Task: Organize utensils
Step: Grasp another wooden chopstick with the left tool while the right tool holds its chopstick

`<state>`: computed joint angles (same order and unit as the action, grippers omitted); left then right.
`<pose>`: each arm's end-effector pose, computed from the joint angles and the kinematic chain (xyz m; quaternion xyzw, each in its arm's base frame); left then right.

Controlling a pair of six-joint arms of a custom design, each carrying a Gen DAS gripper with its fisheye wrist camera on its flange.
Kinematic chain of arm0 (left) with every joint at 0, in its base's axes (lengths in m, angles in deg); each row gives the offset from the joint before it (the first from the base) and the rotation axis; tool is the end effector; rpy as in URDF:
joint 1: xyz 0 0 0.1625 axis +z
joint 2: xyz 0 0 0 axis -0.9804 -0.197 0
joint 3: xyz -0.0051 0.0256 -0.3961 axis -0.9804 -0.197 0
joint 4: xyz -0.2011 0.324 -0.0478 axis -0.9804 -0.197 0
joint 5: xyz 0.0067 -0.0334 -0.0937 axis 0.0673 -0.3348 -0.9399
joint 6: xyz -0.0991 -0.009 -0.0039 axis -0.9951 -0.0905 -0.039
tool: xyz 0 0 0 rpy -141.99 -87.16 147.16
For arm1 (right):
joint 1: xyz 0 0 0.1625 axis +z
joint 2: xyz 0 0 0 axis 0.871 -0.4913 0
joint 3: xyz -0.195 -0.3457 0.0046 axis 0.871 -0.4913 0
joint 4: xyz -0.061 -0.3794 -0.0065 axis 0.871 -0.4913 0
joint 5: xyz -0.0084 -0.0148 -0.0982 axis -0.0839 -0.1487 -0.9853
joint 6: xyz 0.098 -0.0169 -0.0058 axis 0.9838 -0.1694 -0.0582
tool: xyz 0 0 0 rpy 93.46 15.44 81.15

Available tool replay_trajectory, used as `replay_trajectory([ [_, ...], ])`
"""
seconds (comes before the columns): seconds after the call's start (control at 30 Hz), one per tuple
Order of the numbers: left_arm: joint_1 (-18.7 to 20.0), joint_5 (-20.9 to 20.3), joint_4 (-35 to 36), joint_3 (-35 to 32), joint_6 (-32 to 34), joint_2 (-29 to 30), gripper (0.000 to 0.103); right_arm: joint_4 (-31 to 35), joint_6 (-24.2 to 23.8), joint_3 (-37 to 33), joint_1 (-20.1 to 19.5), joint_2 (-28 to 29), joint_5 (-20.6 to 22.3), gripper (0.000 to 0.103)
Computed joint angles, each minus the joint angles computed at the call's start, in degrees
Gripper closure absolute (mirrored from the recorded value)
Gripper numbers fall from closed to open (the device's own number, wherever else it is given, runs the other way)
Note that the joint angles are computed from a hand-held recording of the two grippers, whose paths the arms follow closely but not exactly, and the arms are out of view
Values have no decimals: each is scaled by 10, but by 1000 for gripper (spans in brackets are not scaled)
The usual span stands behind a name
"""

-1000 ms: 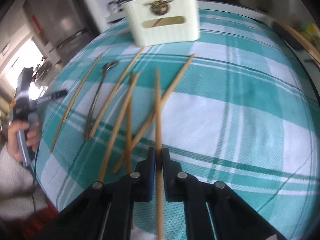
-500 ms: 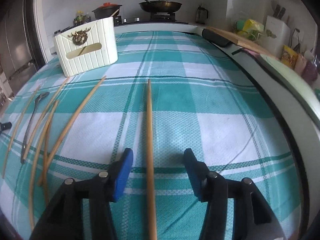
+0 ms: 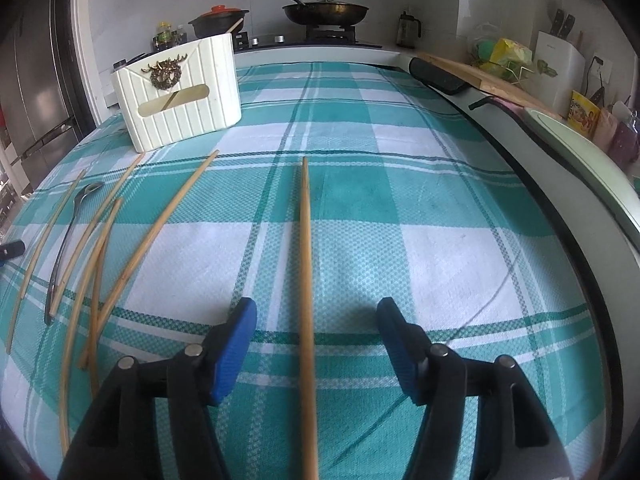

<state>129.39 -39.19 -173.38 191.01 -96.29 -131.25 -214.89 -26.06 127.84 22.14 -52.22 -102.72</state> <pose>-0.1622 -0.5418 0.0633 0.0983 0.8714 -0.2767 0.3929 0.0223 -0.4524 0.1707 0.0453 -0.8451 0.3626 0.3902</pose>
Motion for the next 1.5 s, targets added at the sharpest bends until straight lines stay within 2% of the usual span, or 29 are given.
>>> replay_trajectory([
  [0.17, 2, -1, 4, 11, -21, -3, 1, 1, -1, 2, -3, -4, 3, 39],
  [0.3, 5, -25, 16, 7, -28, -10, 1, 1, -1, 3, -3, -4, 4, 39],
  [0.47, -1, -46, -18, 18, -20, -13, 1, 1, -1, 3, -2, -4, 3, 39],
  [0.67, 0, -35, -17, 10, -24, -1, 0, 1, 0, 3, -2, -4, 3, 39],
  [0.77, 0, -21, 10, 0, -52, 1, 0, 1, -1, 3, -2, -4, 3, 39],
  [0.9, 5, -31, 50, -20, -67, 3, 1, 1, -1, 3, -2, -4, 3, 39],
  [1.1, -2, -28, 52, -19, -60, 9, 1, 0, -1, 3, -2, -4, 3, 39],
  [1.17, 0, -40, 59, -19, -62, 3, 1, 0, -1, 3, -2, -4, 3, 39],
  [1.33, 3, -89, -11, 6, -57, -19, 1, 0, -1, 4, -2, -4, 3, 39],
  [1.43, -6, -81, 0, 1, -45, -7, 1, 0, -2, 4, -2, -5, 3, 39],
  [1.5, -13, -60, 26, -3, -45, 1, 1, 0, -1, 4, -2, -5, 3, 39],
])
